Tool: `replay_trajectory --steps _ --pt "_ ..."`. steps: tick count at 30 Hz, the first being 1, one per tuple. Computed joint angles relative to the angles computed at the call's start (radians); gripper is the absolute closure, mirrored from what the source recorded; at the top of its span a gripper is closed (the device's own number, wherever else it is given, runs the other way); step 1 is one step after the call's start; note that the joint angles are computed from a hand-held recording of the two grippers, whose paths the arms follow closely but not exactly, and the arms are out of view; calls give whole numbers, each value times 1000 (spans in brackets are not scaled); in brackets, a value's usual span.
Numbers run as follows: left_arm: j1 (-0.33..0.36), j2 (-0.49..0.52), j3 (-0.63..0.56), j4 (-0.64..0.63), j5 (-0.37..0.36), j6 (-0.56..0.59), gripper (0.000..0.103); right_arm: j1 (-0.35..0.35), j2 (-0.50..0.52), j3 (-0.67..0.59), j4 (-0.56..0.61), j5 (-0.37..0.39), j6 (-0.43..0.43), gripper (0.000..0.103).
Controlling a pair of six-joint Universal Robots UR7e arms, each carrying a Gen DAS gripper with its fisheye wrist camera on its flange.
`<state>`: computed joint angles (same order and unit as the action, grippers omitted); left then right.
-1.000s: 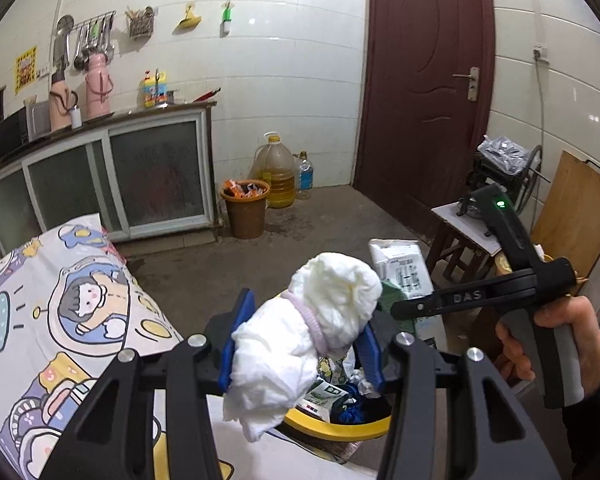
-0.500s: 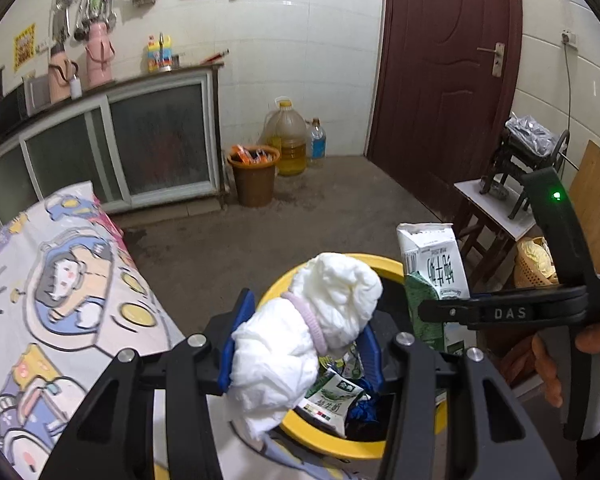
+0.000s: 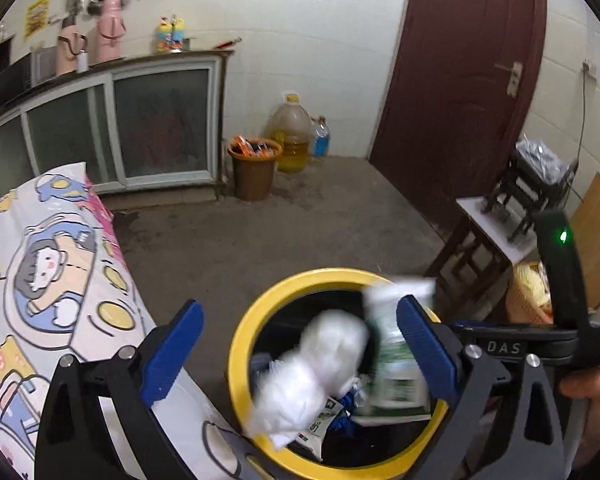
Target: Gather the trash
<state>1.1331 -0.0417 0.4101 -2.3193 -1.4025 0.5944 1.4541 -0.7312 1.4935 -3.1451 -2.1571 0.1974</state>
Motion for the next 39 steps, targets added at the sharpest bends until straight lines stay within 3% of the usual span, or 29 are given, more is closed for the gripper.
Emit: replay_trajectory --steps 13,18,21,26,31,39 --pt "40 -217 298 -171 -6 -72 12 27 -59 152 -121 -36 12 33" --pt "58 -343 470 -287 -17 -72 12 93 -32 171 -249 -132 -59 32" --pt "72 -443 610 -391 -23 -77 12 132 -5 179 -363 -168 -108 23" --pt "102 -588 798 -541 -45 -74 9 213 77 146 -582 -235 -265 11" --pt "128 -726 977 -720 -58 -50 8 283 168 92 -798 -269 -436 8" --pt "139 -887 1262 -1133 6 79 8 414 397 -98 -1208 -218 -886 8"
